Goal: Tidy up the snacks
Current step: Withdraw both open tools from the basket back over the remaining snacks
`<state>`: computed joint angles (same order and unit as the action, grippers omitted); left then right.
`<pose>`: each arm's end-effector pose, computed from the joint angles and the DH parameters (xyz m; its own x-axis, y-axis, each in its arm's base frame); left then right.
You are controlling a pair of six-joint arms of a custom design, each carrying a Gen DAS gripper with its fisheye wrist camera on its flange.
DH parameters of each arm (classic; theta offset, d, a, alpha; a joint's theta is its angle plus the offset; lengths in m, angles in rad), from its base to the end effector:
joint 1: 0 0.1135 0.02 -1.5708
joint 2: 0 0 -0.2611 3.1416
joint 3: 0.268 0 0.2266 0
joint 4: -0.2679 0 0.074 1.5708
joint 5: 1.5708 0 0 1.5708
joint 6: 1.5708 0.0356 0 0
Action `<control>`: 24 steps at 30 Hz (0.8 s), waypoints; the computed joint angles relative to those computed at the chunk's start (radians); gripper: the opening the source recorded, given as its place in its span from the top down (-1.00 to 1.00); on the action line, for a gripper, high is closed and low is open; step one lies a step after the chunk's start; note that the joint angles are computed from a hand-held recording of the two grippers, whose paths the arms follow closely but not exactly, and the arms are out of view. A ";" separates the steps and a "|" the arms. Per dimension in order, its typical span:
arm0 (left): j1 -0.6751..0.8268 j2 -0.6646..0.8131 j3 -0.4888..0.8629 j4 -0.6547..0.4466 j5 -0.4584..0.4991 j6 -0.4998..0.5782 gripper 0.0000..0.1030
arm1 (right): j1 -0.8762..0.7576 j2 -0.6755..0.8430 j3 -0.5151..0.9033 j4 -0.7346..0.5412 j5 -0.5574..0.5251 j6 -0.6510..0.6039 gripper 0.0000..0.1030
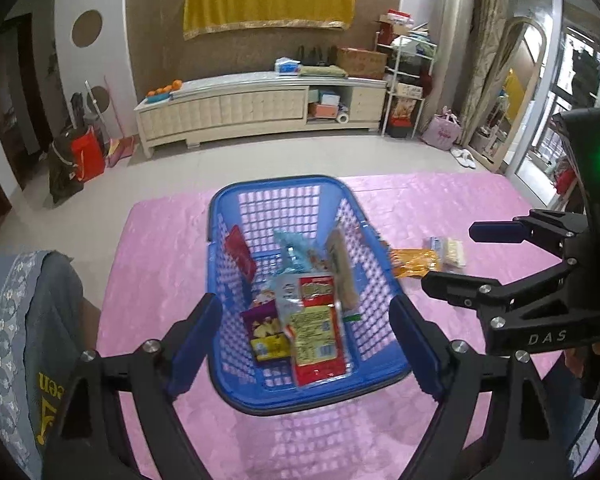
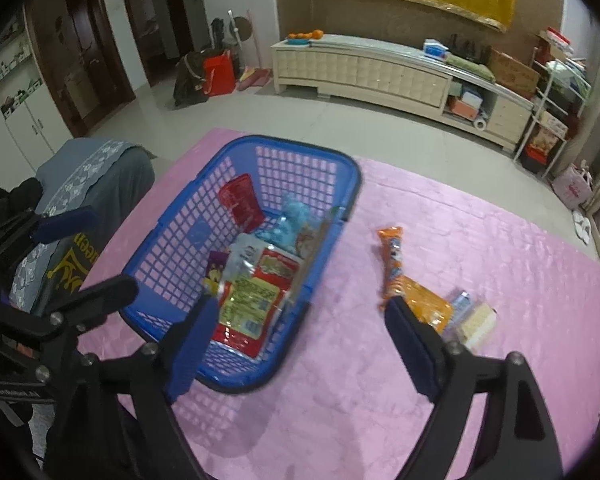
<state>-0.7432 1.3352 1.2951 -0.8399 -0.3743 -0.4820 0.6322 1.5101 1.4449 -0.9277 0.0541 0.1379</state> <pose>0.1915 -0.1583 0.3360 -0.7152 0.0713 -0.6952 0.1430 0.9887 -0.0457 0.2318 0.1674 0.3280 -0.7471 -0.3771 -0.5474 -0.4680 0.8832 0.0302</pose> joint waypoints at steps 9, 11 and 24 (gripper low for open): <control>-0.134 0.142 0.157 -0.018 -0.055 -0.028 -0.63 | -0.169 -0.175 -0.073 -0.070 -0.039 -0.082 -0.75; -0.153 0.179 0.191 -0.009 -0.053 -0.028 -0.63 | -0.218 -0.202 -0.083 -0.083 -0.065 -0.111 -0.75; -0.227 0.481 0.459 -0.012 -0.001 -0.003 -0.63 | -0.657 -0.283 -0.191 -0.083 -0.258 -0.330 -0.83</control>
